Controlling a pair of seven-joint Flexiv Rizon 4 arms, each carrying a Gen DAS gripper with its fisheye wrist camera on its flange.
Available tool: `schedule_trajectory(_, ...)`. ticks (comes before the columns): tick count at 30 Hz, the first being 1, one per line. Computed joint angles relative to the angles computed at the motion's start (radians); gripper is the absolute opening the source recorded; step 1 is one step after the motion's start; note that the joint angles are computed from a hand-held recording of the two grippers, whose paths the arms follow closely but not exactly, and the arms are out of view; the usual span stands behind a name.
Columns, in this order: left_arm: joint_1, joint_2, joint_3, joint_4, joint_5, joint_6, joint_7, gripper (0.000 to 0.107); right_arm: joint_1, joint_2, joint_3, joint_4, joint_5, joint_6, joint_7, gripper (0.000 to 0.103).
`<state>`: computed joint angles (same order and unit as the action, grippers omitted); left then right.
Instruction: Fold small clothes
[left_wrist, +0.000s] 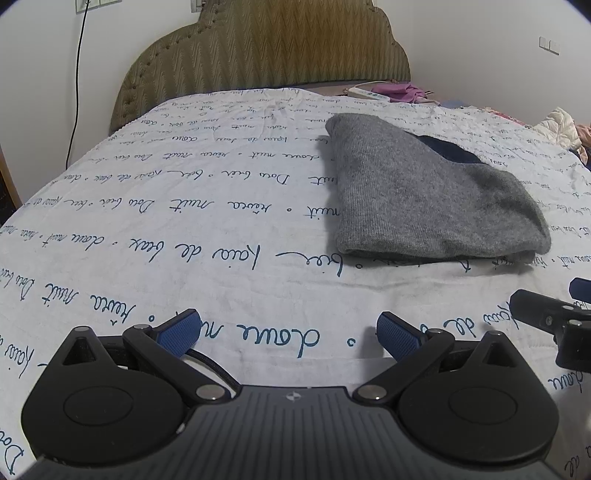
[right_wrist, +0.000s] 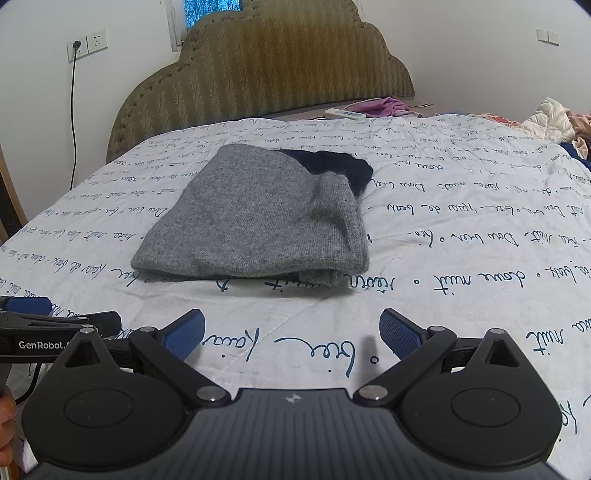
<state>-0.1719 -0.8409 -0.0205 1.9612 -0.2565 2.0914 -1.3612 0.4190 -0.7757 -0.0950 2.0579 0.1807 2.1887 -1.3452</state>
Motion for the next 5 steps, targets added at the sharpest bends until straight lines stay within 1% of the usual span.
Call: schedule_trajectory(5,-0.006,0.000,0.003,0.002,0.001,0.013,0.005,0.102,-0.011,-0.001,0.010,0.000,-0.012,0.000,0.003,0.102)
